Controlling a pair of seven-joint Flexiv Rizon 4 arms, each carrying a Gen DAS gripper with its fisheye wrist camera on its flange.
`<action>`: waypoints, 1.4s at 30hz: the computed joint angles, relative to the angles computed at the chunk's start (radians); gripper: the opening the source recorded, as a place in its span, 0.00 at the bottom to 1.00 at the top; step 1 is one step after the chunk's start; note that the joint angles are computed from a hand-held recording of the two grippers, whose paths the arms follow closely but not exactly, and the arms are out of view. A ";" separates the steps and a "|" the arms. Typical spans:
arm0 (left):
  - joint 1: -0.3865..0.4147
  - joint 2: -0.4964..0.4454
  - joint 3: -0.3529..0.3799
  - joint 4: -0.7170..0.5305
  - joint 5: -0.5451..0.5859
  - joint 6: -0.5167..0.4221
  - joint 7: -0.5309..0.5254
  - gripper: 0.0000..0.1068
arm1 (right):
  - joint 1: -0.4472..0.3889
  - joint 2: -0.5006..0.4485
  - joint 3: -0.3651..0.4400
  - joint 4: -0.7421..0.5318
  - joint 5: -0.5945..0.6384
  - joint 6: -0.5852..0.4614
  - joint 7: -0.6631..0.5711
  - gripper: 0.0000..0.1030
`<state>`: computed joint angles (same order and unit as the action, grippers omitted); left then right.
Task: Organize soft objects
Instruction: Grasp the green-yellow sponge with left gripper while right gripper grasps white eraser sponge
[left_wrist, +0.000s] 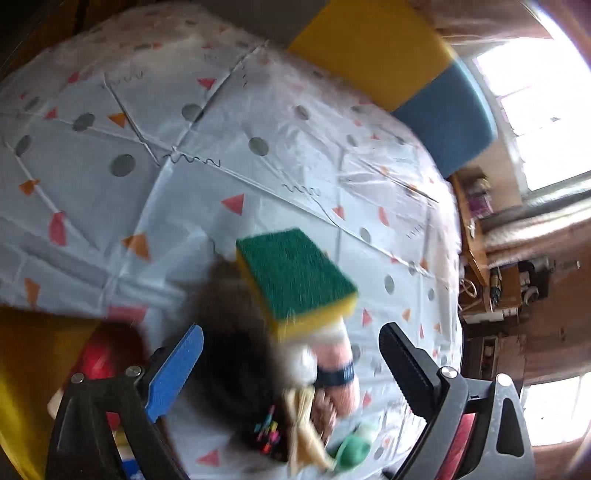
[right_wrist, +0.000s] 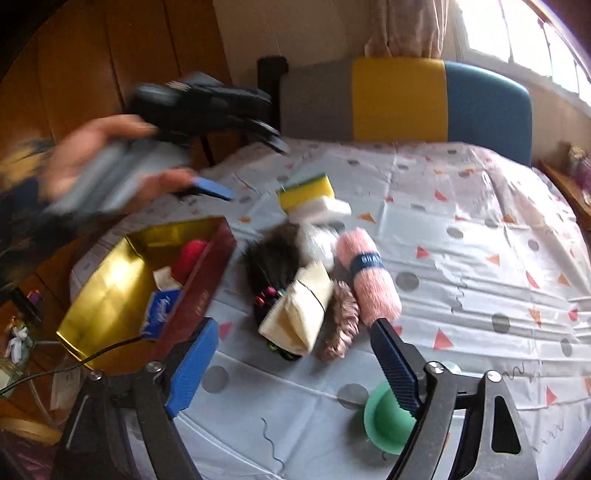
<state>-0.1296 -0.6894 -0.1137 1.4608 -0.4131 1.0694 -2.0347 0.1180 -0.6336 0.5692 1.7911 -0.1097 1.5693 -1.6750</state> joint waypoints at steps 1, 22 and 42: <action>0.003 -0.040 0.008 -0.065 0.002 -0.058 -0.015 0.92 | -0.015 -0.001 0.019 -0.001 0.004 0.003 -0.007 0.85; 0.000 -0.152 0.000 -0.243 0.081 -0.179 0.063 0.73 | -0.111 -0.039 0.079 -0.137 0.270 -0.186 0.087 0.91; -0.042 0.394 -0.034 0.655 0.002 0.522 0.240 0.73 | 0.151 -0.093 -0.163 -0.413 0.268 -0.495 0.108 0.91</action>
<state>-0.1715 -0.2953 -0.1481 2.1161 -0.4107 1.5916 -1.7951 0.2695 -0.7264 0.4060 1.3780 0.1582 1.0747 -1.5668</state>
